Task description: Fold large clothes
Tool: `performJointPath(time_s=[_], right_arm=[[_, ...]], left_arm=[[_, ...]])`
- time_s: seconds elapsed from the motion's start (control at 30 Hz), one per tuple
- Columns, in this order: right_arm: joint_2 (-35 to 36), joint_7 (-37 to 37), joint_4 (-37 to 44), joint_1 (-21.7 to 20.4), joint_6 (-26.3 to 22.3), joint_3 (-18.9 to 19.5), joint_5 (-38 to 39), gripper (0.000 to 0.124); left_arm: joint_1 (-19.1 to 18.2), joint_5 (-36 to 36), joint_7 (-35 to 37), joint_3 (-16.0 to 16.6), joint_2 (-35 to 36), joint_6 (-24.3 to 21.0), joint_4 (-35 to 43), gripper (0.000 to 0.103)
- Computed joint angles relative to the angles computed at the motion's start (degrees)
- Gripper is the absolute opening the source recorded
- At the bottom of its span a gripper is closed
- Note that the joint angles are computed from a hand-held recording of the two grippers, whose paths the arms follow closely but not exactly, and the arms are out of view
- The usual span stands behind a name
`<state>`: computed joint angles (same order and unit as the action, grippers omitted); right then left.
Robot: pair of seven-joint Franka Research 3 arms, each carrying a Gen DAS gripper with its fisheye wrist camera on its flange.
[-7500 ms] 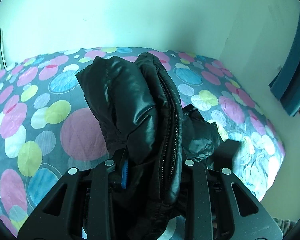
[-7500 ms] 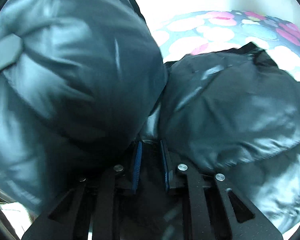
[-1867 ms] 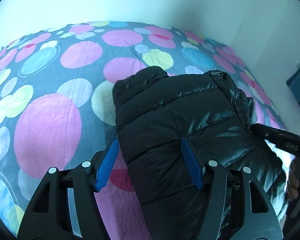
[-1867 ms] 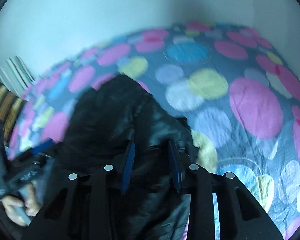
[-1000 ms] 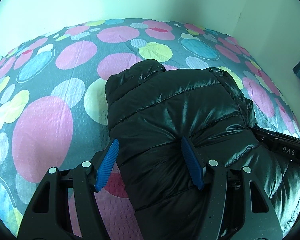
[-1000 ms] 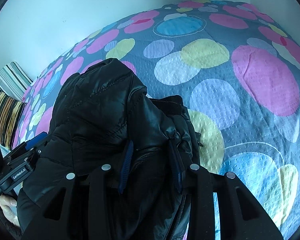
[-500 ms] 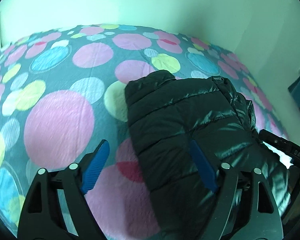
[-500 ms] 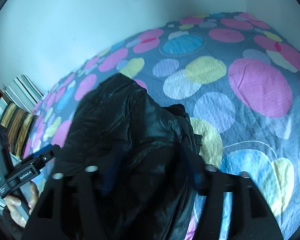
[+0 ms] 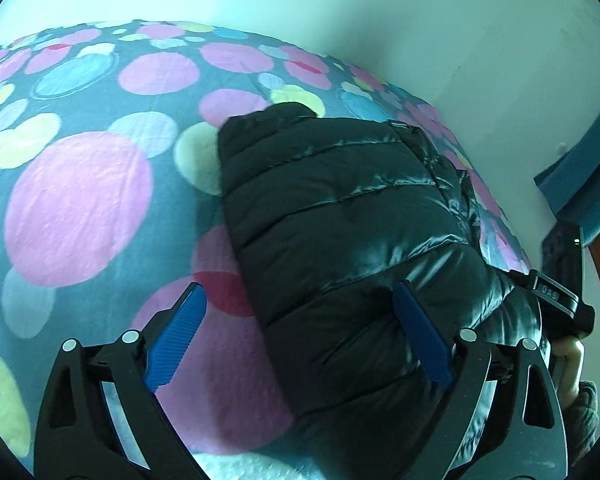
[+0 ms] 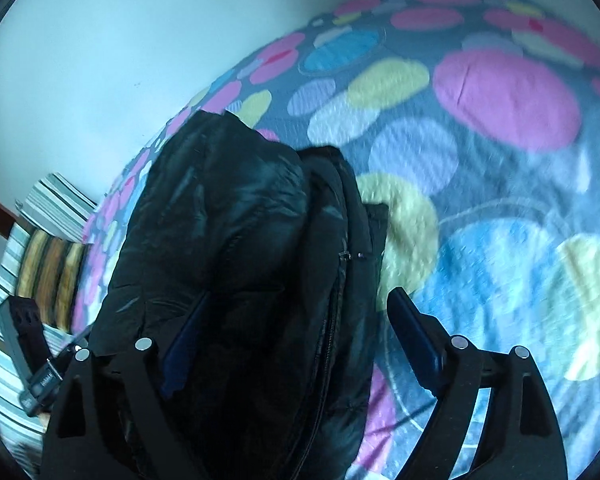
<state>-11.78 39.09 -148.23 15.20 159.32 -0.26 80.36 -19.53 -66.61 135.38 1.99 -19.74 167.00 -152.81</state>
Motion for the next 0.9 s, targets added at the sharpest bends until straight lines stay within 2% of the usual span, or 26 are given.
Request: performJointPath(time_s=[0.13,0.23,0.3,0.43,0.5,0.6,0.77,0.9], right_arm=[[3.99,-2.43,2.19,-1.77,-9.54,-2.20,3.99,0.085],[6.30,-4.68,3.25,-3.45,-13.73,-1.98,6.90,0.087],[6.61,-5.28,3.52,-4.15,-14.70,-1.32,6.69,0.082],[7.05,-6.51,4.26,-4.74,-16.82,-0.56,6.23,0.070],[6.74,-7.56,4.09,-4.91,-17.77,-0.46,7.04,0.056],[5.33,-9.36,3.55,-4.76,-18.65,-0.23,8.99,0.044],[4.24,-12.54,3.57,-4.33,-23.04,-0.53,13.35,0.039],[6.83,-12.86,6.12,-3.67,-27.20,0.06,15.83,0.038]], left_arm=[[0.50,-1.81,1.34,0.20,3.02,-4.09,2.79,0.096],[2.43,-3.35,1.80,-0.39,5.51,-9.01,4.98,0.097],[3.77,-3.79,2.23,-1.33,6.48,-10.74,5.78,0.097],[5.82,-2.29,1.33,-4.79,6.63,-10.17,6.14,0.097],[6.12,-1.51,1.15,-5.43,5.99,-10.31,6.05,0.097],[6.18,-0.53,0.72,-5.43,4.89,-10.94,5.90,0.097],[6.37,0.68,1.49,-4.23,1.86,-10.65,4.49,0.097],[7.19,3.78,0.77,-2.06,-0.10,-10.47,3.51,0.097]])
